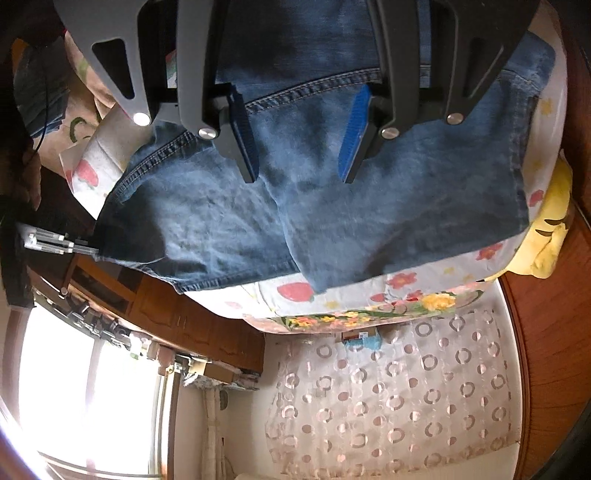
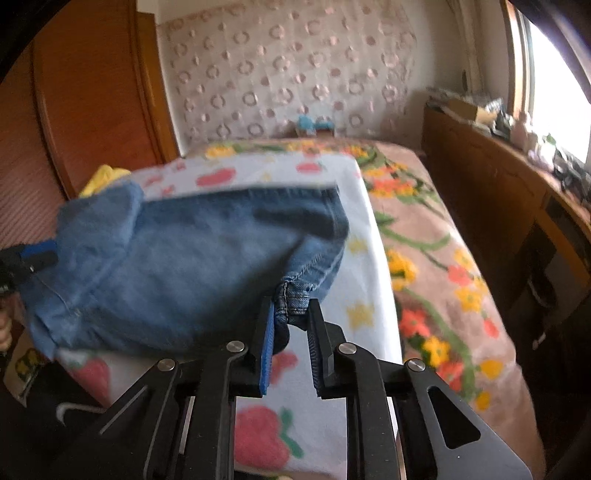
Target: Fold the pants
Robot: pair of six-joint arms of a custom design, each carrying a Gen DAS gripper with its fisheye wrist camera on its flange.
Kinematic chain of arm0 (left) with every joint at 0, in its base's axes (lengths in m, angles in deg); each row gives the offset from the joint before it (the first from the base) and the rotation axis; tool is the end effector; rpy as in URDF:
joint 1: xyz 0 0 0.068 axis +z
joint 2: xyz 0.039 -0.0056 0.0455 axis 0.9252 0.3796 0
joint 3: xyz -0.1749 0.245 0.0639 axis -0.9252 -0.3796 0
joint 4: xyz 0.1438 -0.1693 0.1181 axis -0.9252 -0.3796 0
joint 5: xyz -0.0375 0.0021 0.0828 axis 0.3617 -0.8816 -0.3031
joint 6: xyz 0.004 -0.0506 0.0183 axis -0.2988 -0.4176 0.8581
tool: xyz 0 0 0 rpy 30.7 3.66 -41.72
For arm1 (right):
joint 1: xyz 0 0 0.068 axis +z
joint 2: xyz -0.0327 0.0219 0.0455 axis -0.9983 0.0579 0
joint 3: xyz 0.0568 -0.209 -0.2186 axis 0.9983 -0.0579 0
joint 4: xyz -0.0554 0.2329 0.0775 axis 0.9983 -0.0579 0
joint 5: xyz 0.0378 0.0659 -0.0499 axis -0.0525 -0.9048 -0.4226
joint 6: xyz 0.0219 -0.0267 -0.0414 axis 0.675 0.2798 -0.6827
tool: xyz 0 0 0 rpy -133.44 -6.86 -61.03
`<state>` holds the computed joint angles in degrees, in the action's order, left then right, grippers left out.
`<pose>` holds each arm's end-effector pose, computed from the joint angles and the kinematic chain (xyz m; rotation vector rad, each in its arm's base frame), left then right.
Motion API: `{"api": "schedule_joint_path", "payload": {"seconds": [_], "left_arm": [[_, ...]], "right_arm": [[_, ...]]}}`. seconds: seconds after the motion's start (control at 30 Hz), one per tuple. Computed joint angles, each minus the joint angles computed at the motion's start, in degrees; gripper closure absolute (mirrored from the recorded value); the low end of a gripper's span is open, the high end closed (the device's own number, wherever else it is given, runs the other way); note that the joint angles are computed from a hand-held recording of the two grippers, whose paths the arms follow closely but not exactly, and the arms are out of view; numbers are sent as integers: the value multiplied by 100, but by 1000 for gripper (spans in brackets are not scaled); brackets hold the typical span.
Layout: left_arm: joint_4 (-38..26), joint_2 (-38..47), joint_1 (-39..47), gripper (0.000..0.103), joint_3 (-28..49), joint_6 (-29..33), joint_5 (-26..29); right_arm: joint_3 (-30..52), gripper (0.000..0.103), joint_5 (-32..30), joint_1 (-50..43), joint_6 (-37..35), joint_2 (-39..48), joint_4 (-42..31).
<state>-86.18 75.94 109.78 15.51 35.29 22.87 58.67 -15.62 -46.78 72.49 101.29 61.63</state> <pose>0.1991 0.1438 0.1940 0.5800 2.2115 -0.3651 0.1178 0.0785 0.1832 -0.0340 2.2783 0.0838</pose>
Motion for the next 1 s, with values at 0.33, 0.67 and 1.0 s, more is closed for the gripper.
{"api": "schedule_joint_path", "payload": {"seconds": [0.33, 0.67, 1.0], "left_arm": [[-440, 209, 460, 60, 475, 237, 216], [-668, 659, 1011, 60, 1031, 411, 300], [-795, 1228, 1252, 60, 1453, 510, 242]], "right_arm": [[2009, 89, 291, 952, -864, 1143, -129], [4004, 89, -280, 1760, -1528, 3076, 272], [4398, 58, -624, 1459, -1270, 4149, 333]]}}
